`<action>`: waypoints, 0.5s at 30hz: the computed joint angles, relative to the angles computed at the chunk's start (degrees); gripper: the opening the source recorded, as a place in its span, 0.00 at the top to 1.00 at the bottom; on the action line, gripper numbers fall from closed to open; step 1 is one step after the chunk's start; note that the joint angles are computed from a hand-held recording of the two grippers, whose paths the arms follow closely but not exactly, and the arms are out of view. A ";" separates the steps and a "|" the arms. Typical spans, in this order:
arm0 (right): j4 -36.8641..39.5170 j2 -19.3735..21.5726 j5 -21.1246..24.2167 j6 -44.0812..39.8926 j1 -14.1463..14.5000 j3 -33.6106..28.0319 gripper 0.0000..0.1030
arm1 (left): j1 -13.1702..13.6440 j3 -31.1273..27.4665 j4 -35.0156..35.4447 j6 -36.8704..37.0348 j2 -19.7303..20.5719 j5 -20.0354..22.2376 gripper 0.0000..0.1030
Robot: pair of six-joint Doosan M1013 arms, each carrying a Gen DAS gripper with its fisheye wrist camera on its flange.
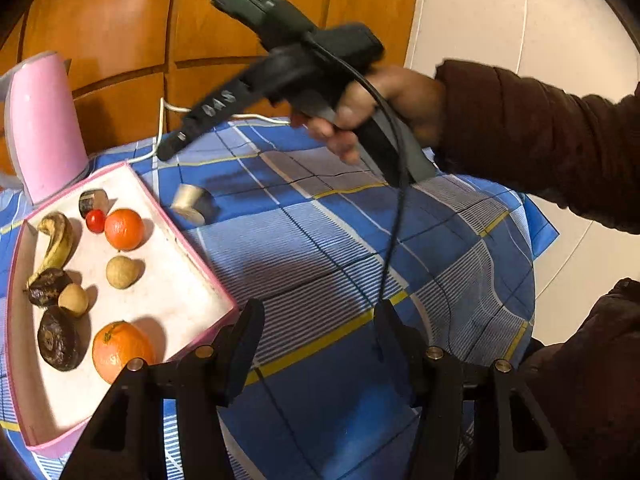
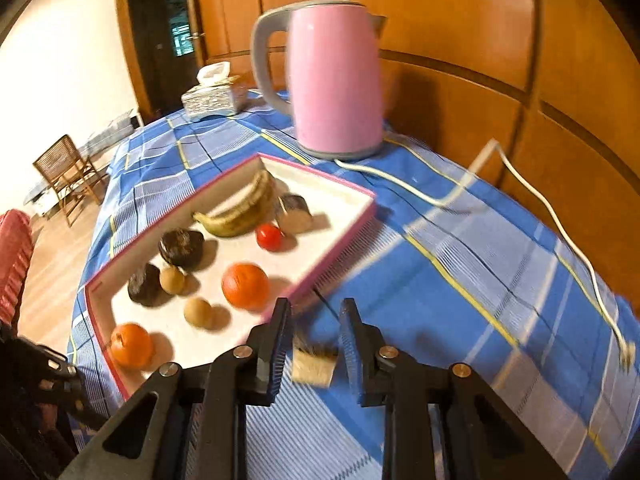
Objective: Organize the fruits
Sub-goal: 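Carry the wooden cylinder into the tray with the right gripper and release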
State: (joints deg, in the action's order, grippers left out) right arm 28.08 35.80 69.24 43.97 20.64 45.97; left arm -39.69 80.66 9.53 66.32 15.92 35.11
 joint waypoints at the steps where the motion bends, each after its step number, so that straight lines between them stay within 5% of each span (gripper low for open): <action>1: -0.17 0.40 0.04 -0.32 0.31 -0.67 0.85 | 0.09 0.11 -0.08 -0.36 0.03 0.08 0.44; 10: 2.22 4.25 5.98 3.92 -0.05 -6.24 0.89 | 0.86 0.99 -2.32 -0.95 0.08 -0.42 0.44; 15: 0.48 3.91 9.06 5.95 -1.15 -4.30 0.72 | 0.99 0.78 -3.22 -0.61 0.27 -0.37 0.44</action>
